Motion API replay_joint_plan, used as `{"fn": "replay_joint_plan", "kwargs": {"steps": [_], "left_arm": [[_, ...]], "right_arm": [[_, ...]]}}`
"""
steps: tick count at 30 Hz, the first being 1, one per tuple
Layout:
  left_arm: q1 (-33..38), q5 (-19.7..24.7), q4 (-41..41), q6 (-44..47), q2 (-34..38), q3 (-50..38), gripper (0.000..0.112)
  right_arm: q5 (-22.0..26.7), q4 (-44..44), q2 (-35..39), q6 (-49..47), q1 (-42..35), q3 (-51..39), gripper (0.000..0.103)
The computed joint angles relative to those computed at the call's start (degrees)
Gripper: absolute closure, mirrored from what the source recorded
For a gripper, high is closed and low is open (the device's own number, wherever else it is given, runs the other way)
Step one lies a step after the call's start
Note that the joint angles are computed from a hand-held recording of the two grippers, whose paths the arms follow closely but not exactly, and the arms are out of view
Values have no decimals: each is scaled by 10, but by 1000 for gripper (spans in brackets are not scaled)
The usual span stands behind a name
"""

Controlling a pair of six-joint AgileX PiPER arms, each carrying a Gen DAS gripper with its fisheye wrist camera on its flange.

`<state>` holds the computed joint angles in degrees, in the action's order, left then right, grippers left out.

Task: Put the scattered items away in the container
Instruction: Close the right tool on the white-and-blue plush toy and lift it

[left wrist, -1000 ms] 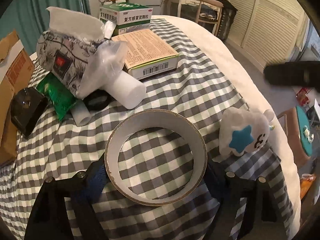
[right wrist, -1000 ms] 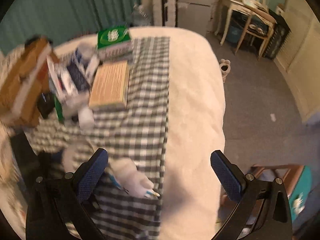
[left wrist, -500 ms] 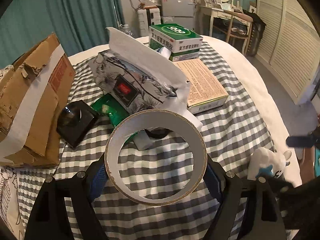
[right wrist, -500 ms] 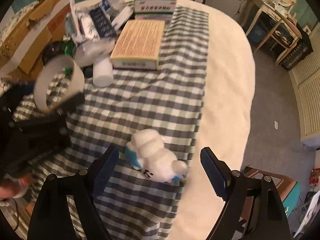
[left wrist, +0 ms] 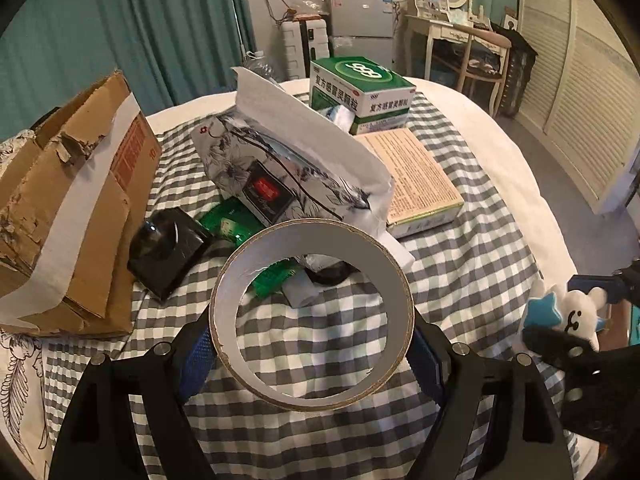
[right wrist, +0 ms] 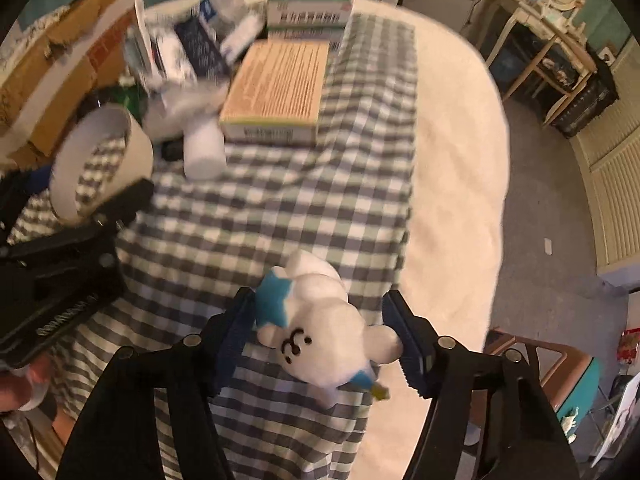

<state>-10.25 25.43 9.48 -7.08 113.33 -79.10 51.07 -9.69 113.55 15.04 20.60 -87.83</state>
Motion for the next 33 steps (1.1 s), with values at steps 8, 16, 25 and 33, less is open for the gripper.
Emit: {"fn": "replay_joint_plan", "kwargs": {"steps": [8, 16, 25, 33], "left_arm": [[5, 5, 9, -11, -4, -4, 28], [13, 13, 4, -12, 2, -15, 28], [13, 19, -1, -2, 14, -28, 28], [16, 28, -3, 2, 35, -50, 28]], "right_arm": [[23, 4, -3, 1, 5, -5, 85], [35, -64, 23, 34, 12, -25, 38], [75, -52, 75, 14, 3, -53, 38], [69, -41, 59, 16, 1, -49, 51]]}}
